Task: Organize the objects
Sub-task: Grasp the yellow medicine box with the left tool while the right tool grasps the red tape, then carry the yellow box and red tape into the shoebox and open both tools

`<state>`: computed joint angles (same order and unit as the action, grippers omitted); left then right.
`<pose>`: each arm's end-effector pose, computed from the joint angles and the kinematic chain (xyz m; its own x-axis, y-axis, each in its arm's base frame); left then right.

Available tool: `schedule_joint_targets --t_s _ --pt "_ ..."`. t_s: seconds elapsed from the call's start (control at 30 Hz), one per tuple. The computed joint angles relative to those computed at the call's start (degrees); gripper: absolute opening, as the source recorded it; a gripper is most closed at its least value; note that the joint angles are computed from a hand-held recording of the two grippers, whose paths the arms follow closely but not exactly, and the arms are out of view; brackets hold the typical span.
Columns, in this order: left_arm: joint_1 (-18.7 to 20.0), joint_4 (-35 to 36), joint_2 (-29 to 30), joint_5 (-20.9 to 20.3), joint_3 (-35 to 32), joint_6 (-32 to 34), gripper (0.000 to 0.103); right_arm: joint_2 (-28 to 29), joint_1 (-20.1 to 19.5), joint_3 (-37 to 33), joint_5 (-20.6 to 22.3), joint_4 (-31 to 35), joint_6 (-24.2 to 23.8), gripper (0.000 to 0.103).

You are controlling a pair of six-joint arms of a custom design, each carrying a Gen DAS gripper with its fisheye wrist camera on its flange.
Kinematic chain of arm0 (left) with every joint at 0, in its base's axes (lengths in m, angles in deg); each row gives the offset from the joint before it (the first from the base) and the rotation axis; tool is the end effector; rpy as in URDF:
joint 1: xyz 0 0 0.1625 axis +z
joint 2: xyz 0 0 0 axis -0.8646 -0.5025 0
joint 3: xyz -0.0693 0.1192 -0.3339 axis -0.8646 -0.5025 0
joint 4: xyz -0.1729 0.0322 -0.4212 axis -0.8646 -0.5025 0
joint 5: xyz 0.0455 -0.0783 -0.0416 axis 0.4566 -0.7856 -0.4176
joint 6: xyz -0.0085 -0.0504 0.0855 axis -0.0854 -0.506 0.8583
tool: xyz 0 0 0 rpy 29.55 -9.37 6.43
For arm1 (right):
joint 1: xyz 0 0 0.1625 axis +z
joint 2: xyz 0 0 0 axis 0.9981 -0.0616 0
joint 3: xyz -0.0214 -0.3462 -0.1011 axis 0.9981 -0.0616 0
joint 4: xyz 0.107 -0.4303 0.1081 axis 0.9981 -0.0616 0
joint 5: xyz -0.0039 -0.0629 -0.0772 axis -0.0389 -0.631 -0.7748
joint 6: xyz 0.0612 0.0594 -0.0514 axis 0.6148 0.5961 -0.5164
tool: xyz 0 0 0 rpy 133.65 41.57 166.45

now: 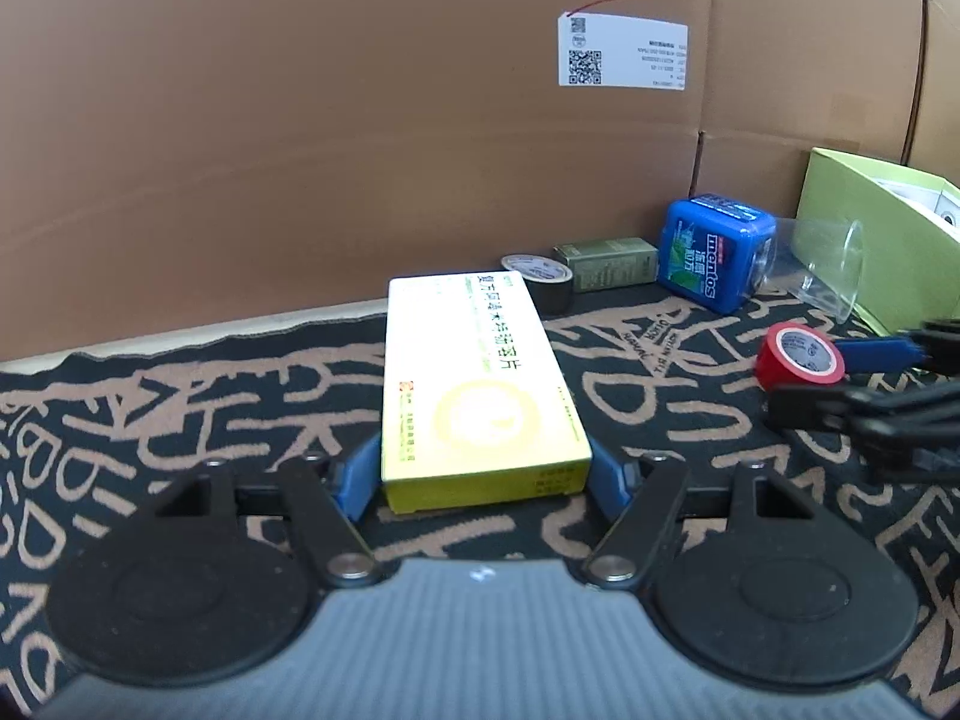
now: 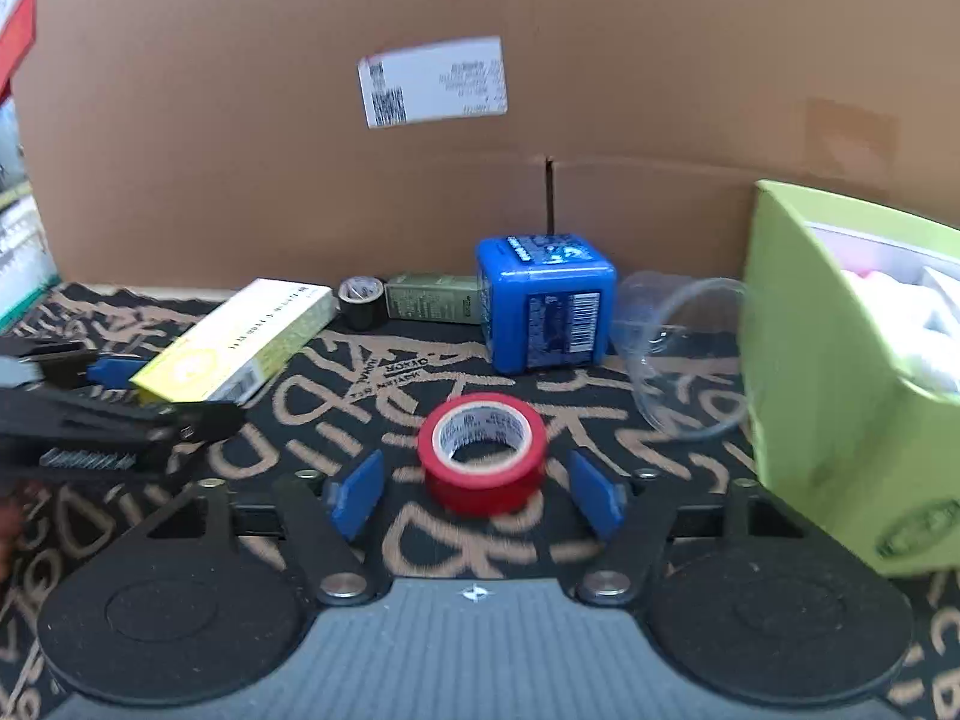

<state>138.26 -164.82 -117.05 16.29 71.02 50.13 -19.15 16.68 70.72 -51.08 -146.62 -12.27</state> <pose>0.0386 -0.7641 0.2635 -0.6869 0.0472 -0.7252 0.5834 0.6310 -0.5114 0.2958 -0.8002 -0.0824 -0.6739 -0.4542 0.5827 -0.7301 0.5302 -0.4311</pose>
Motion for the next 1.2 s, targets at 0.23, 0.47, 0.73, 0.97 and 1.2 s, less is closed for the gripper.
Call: schedule_joint_targets --t_s 0.23,0.47,0.73,0.97,1.2 --pt "-0.2 0.0 -0.8 0.1 1.3 -0.7 0.068 -3.8 0.2 7.6 -0.3 -4.5 -2.7 0.051" --pt "-1.5 0.6 -7.6 -0.7 11.1 -1.2 0.068 -14.8 -0.3 27.0 0.5 -11.6 -2.5 0.051" --pt "-2.5 2.0 -13.3 1.2 18.1 -6.1 0.101 -25.7 -1.7 45.1 3.4 -17.6 -0.9 0.060" --pt "-3.4 3.1 -9.3 4.1 12.9 -8.8 0.101 -26.6 -2.2 47.0 3.8 -20.0 0.8 0.060" --pt "-3.3 5.6 -4.7 5.3 6.9 -7.1 0.086 -24.8 -1.7 44.7 3.3 -19.9 -1.1 0.060"
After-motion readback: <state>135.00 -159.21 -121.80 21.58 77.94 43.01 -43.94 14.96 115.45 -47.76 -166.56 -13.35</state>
